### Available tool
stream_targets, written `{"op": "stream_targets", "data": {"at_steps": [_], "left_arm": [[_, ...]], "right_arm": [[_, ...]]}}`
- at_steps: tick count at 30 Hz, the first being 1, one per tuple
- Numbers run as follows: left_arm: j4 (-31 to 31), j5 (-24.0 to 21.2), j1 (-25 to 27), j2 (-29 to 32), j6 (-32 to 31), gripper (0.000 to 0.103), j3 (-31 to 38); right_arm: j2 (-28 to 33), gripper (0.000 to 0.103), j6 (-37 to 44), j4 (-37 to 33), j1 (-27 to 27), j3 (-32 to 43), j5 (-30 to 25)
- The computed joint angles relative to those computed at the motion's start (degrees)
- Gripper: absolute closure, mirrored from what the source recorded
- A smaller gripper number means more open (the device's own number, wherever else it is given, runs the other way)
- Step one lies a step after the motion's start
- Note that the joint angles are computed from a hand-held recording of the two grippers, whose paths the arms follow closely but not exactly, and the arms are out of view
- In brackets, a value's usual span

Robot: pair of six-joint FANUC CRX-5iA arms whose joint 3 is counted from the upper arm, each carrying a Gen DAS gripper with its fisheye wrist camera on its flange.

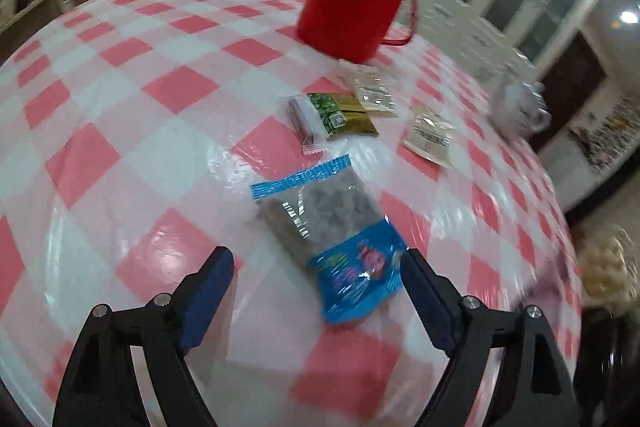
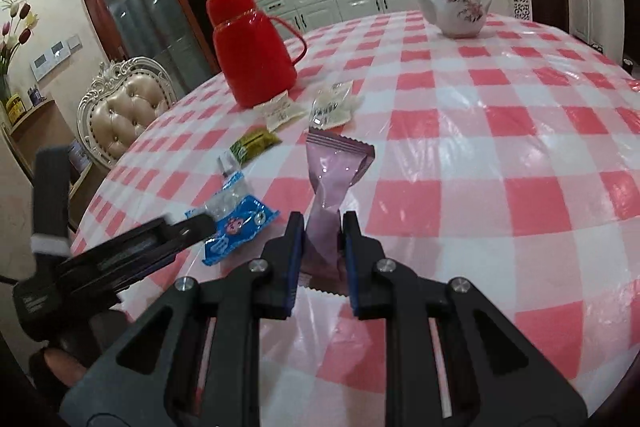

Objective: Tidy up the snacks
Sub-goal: 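Grasp the blue-printed clear snack bag with the left tool, then lift the blue-printed bag with the left tool while the right holds the pink candy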

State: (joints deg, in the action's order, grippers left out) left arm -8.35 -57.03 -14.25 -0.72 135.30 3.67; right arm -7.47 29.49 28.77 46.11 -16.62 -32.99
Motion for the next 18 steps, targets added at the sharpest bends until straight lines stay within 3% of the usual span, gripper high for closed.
{"op": "stream_targets", "data": {"at_steps": [3, 7, 8, 11, 15, 18], "left_arm": [[-9.44, -9.60, -4.38, 7.57, 8.42, 0.013, 10.86], [-15.05, -19.76, -7.76, 15.36, 4.88, 0.006, 21.01], [-16.17, -19.06, -8.47, 15.18, 2.10, 0.008, 20.42], [-13.14, -10.88, -7.29, 9.29, -6.26, 0.041, 12.58], [-5.04, -2.65, -3.12, 0.74, -17.07, 0.043, 1.11], [0.39, 0.47, -0.68, -4.42, -21.51, 0.043, -5.20]], "right_arm": [[-0.81, 0.080, -1.30, 1.39, -0.47, -1.03, 1.00], [-1.81, 0.080, -2.15, 0.65, -2.07, -1.89, 2.38], [-1.85, 0.080, -1.89, -0.39, -2.57, -1.68, 2.34], [-1.71, 0.080, 0.16, -3.88, -3.76, -0.73, 1.78], [-1.81, 0.080, 1.31, -4.65, -3.56, -0.35, 1.44], [-1.97, 0.080, 1.85, -2.43, -1.99, -0.78, 1.36]]}}
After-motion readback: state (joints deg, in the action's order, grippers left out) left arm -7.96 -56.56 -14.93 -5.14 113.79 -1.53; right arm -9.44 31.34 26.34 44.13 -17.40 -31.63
